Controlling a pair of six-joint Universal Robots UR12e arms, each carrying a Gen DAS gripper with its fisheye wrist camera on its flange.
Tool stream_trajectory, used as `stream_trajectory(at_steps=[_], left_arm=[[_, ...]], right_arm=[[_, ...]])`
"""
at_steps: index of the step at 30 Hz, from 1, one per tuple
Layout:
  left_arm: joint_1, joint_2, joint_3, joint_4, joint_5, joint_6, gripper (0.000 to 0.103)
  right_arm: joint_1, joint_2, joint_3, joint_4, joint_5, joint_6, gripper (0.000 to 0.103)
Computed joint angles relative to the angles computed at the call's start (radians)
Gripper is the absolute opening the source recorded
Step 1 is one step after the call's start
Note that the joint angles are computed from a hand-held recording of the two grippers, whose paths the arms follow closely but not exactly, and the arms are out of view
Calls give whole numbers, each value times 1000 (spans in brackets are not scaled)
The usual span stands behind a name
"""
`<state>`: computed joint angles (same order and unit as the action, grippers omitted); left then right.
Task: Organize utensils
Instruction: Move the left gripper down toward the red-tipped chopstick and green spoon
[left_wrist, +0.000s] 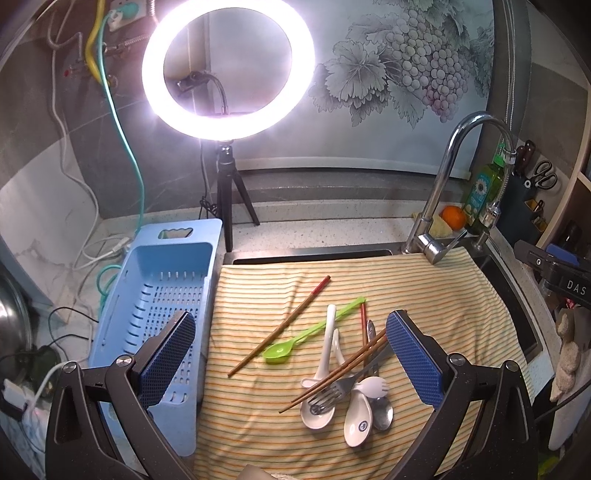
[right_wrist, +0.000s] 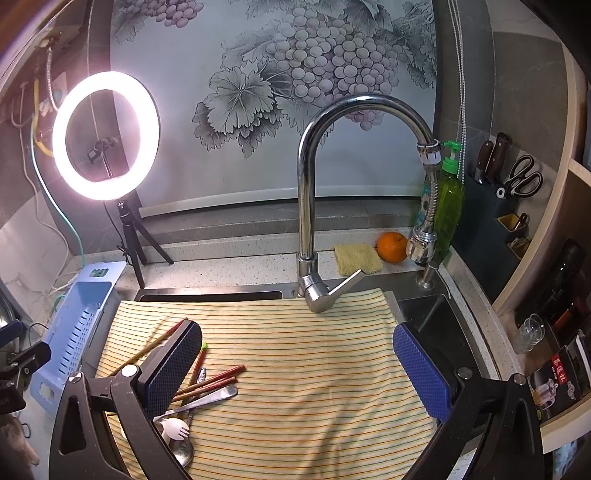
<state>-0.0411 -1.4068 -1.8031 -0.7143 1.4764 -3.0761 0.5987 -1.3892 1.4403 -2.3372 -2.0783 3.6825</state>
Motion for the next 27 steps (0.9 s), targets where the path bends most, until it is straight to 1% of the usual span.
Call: stream_trajectory(at_steps=[3,6,11,15,19,24,27], left_arm=[[14,2,-7,-10,0,-4,103],[36,7,-16,-36,-16,-4,102],[65,19,-32,-77,-15,9,102],[91,28,-42,-110,-41,0,102],[95,31,-46,-121,-31,15,102],[103,28,-45,-128,-49,44,102],[104,21,-40,-133,-49,73,98]], right_arm=[[-4,3,3,1,15,1,102],[-8,5,8,3,35,2,102],[-23,2,21,-7,117,23,102],[-33,5,25,-19,179,38,102],[-43,10,27,-23,250,56,102],[-58,20,27,-27,335,90,102],[-70,24,31,-30,400,124,101]])
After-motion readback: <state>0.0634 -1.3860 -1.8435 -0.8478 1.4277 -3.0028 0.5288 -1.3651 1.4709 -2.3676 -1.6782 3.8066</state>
